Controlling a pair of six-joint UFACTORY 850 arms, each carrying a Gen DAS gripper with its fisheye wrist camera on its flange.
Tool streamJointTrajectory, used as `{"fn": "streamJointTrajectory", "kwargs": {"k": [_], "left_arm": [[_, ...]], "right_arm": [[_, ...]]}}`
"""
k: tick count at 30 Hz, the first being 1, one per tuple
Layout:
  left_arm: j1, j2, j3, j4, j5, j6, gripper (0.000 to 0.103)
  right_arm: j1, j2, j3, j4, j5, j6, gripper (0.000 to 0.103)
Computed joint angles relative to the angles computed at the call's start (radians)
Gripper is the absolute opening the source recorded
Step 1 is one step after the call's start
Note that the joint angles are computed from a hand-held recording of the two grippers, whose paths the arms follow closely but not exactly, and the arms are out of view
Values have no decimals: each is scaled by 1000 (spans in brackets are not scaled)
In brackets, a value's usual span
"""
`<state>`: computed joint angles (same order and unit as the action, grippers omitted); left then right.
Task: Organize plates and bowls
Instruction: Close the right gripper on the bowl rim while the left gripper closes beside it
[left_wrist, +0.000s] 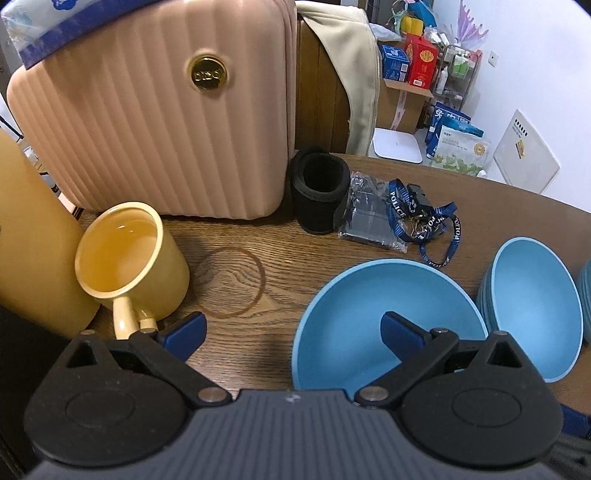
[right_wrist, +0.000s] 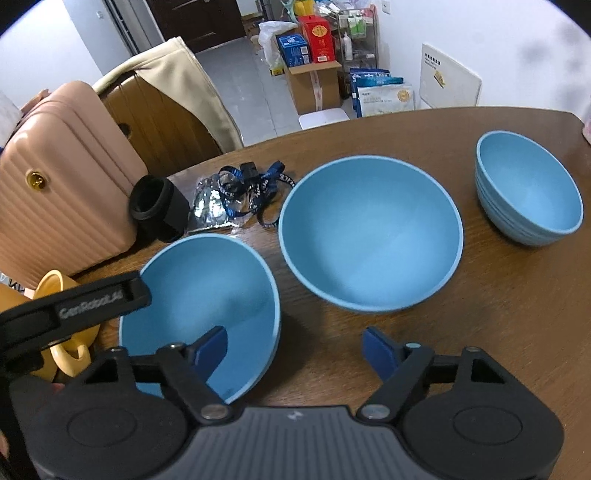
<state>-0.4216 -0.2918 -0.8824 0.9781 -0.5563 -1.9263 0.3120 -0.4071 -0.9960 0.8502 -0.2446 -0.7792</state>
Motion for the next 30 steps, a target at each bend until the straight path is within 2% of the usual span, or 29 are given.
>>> {"fn": "streamJointTrajectory", "kwargs": {"k": [7,10,12,14,21,23,30], "left_arm": [[15,-11,5,-1,26,12,102],[18,-14,6,-1,34,14,99],[18,-18,6,4,41,15,95],[21,-22,5,0,49,21,85],[36,-39,5,-4,77,37,60],[42,-43,7,-6,91,37,51],[55,-59,9,13,130,34,30]], "right_arm": [[17,-11,4,-40,-7,65,63],[26,-26,-8,-99,-1,136,54],[31,-34,-14,-113,-3,158,53],[39,-39,-17,-134,4,180,49],[53,-72,-40,-229,7,286,40],[54,-80,-46,-241,5,301,34],[54,-111,-64,-203,-8,274,15]]}}
